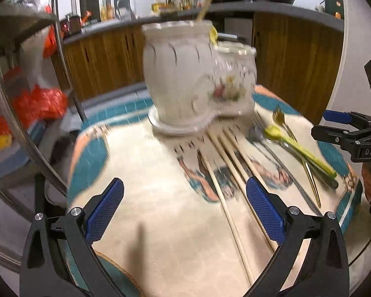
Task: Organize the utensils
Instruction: 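Grasp another chopstick with the left tool while the right tool grasps the gold fork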
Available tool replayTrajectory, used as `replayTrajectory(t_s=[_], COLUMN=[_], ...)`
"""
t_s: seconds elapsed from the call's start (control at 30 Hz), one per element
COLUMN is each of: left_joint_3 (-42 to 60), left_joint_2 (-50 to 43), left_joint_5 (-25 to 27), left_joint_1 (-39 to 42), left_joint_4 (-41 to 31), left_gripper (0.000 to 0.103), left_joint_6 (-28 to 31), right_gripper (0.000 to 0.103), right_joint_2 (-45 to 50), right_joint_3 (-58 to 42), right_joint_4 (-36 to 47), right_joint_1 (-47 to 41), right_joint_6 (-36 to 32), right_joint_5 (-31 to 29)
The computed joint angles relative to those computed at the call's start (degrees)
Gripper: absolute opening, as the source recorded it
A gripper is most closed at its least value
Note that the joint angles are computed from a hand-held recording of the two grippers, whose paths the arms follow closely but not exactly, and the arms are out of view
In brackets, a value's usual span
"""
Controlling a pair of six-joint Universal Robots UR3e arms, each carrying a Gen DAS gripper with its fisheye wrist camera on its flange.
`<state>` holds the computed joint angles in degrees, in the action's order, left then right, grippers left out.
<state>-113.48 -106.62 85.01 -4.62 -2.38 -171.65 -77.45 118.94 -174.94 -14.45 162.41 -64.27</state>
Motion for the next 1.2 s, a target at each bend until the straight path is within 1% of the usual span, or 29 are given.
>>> replayTrajectory(t_s=[0.1, 0.23, 0.3, 0.33, 0.37, 0.4, 0.43, 0.47, 0.5, 0.57, 0.6, 0.63, 0.67, 0.77, 0.8, 0.9, 0.97, 1.03, 1.2], left_joint_3=[-0.19, 0.20, 0.83, 0.96, 0.61, 0.51, 0.55, 0.48, 0.63, 0.88, 1.03, 0.89, 1.32, 2.03, 2.59, 4.15, 4.45, 4.66, 4.52], left_joint_2=[-0.33, -0.78, -0.99, -1.00, -0.68, -0.23, -0.12, 0.18, 0.42, 0.44, 0.31, 0.36, -0.05, -0.67, -0.87, -1.52, -1.60, -1.68, -1.29], left_joint_5=[0.07, 0.18, -0.25, -0.82, -1.75, -2.51, -3.01, -4.35, -5.09, -5.19, -4.84, -5.13, -4.95, -4.75, -4.97, -5.83, -5.20, -5.25, -5.72], left_joint_1=[-0.30, -0.50, -0.46, -0.30, 0.04, 0.22, 0.23, 0.56, 0.67, 0.34, -0.07, -0.07, -0.30, -0.26, -0.05, 0.66, 0.59, 0.78, 1.08], left_joint_4=[-0.73, -2.20, -4.11, -5.01, -5.29, -5.88, -6.21, -7.14, -8.33, -9.67, -9.45, -9.32, -9.31, -9.45, -10.04, -11.56, -11.73, -12.09, -12.55], left_gripper=[0.097, 0.097, 0.086, 0.084, 0.078, 0.074, 0.072, 0.065, 0.057, 0.049, 0.048, 0.045, 0.041, 0.028, 0.025, 0.018, 0.013, 0.010, 0.006], left_joint_6=[0.36, 0.59, 1.03, 1.24, 1.56, 1.93, 2.16, 2.85, 3.39, 4.37, 4.40, 4.55, 4.36, 3.75, 3.60, 3.58, 3.71, 3.63, 3.90], right_gripper=[0.097, 0.097, 0.095, 0.090, 0.081, 0.076, 0.068, 0.062, 0.060, 0.052, 0.049, 0.044, 0.041, 0.035, 0.034, 0.026, 0.016, 0.010, 0.009], right_joint_2=[0.85, 2.83, 4.57, 5.51, 6.10, 6.88, 7.42, 7.79, 8.30, 9.36, 9.95, 10.63, 11.24, 13.09, 13.77, 15.94, 16.75, 17.10, 16.05], right_joint_3=[0.18, -1.87, -4.26, -5.60, -6.65, -8.54, -9.80, -10.81, -12.28, -14.61, -15.78, -17.07, -18.04, -20.98, -22.00, -25.34, -26.76, -27.31, -25.24], right_joint_4=[-0.87, -0.49, -0.54, -0.54, -0.16, 1.57, 2.93, 4.19, 6.40, 9.45, 10.60, 11.76, 12.38, 14.56, 15.40, 17.59, 18.04, 18.31, 15.55], right_joint_1=[0.26, 0.22, 1.28, 1.90, 2.27, 2.72, 2.69, 2.59, 2.32, 2.10, 2.38, 2.74, 3.07, 3.70, 3.76, 4.23, 4.41, 4.11, 3.83], right_joint_6=[0.27, 2.44, 3.03, 3.18, 3.30, 3.47, 3.72, 3.99, 4.22, 4.42, 4.36, 4.16, 4.17, 4.58, 4.67, 5.14, 5.51, 5.60, 5.89], right_joint_5=[-0.84, -1.46, -3.16, -4.07, -4.51, -4.95, -4.56, -3.94, -2.77, -1.18, -1.27, -1.45, -1.78, -2.32, -2.29, -2.70, -3.28, -2.41, -1.85])
